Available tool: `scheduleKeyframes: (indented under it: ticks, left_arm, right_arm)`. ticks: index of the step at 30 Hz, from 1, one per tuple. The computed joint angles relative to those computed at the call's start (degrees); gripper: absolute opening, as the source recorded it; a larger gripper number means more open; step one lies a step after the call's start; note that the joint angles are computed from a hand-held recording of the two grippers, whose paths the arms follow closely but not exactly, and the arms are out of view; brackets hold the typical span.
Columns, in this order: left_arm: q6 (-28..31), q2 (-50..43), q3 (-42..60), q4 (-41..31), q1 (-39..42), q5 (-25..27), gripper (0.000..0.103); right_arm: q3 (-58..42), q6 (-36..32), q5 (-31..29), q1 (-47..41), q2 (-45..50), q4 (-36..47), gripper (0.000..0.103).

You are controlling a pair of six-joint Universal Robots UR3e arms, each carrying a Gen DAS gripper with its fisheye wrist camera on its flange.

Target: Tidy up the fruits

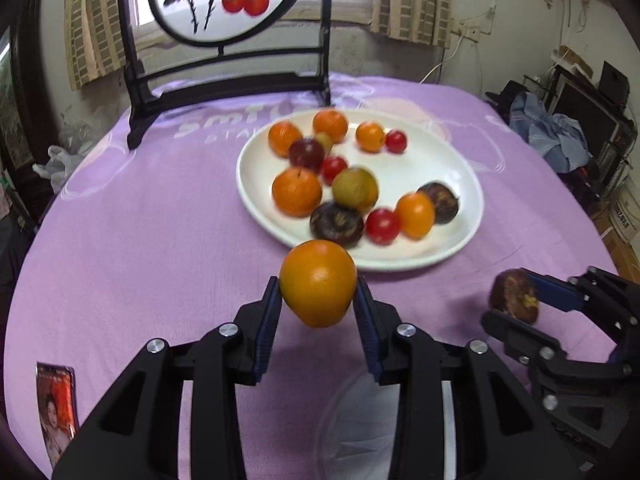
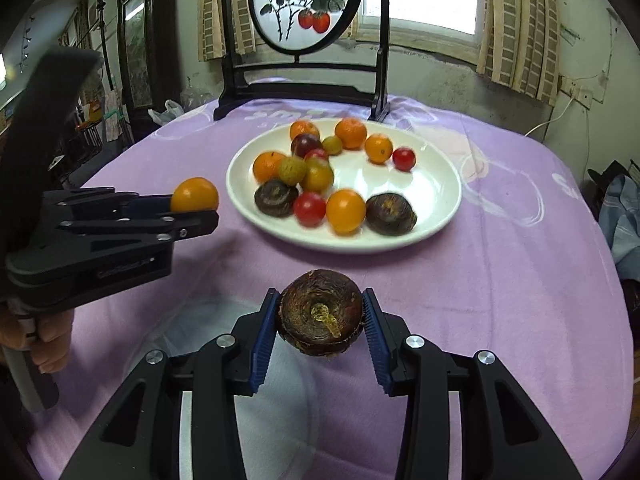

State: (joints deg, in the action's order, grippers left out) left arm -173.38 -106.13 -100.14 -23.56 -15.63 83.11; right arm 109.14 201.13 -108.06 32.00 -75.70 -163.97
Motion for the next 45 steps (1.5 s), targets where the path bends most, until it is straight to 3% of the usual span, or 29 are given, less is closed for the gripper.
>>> scheduleKeyframes:
  ticks: [6, 13, 15, 16, 17, 18, 26, 29, 45]
  left_arm:
    - [-1.3, -4.8, 12.0, -4.5, -1.5, 1.4, 0.036]
    - [-3.4, -19.6, 35.2, -13.4, -2.8, 4.2, 0.036]
    - [-4.1, -23.8, 41.8, -16.7, -2.7, 4.3, 0.037]
    - [-5.0, -25.8, 45.1, -18.6, -2.7, 4.1, 0.042]
    - [-5.8, -26.8, 46.6, -19.1, -2.7, 4.4, 0.057]
    - [-6.6, -27.2, 47.0, -18.2, -2.9, 5.1, 0.064]
    - [-6.0, -22.2, 38.3, -13.9, -3.7, 4.7, 0.069]
    - [-6.2, -17.5, 31.0, -11.1, -3.7, 4.4, 0.075]
    - [-6.0, 8.8, -10.0, 2.7, -2.2, 1.7, 0.082]
  right_arm:
    - [-7.3, -4.6, -0.4, -3.5, 2.2, 1.1, 0.042]
    - [-20.5, -9.9, 2.0, -8.5, 11.6, 4.0, 0.042]
    - [-23.3, -10.3, 3.0, -9.7, 14.1, 5.2, 0.049]
    - [-23.8, -10.4, 3.4, -10.1, 14.7, 5.2, 0.056]
    - [-24.1, -10.2, 3.0, -10.5, 15.5, 4.5, 0.062]
    - [-24.0, -9.9, 2.2, -10.6, 15.9, 3.7, 0.062]
    - [-18.7, -9.3, 2.0, -10.6, 12.2, 2.8, 0.062]
    - [-15.9, -8.6, 1.3, -9.5, 10.0, 3.0, 0.065]
    - [-0.4, 4.9, -5.2, 2.2, -0.4, 3.9, 0.081]
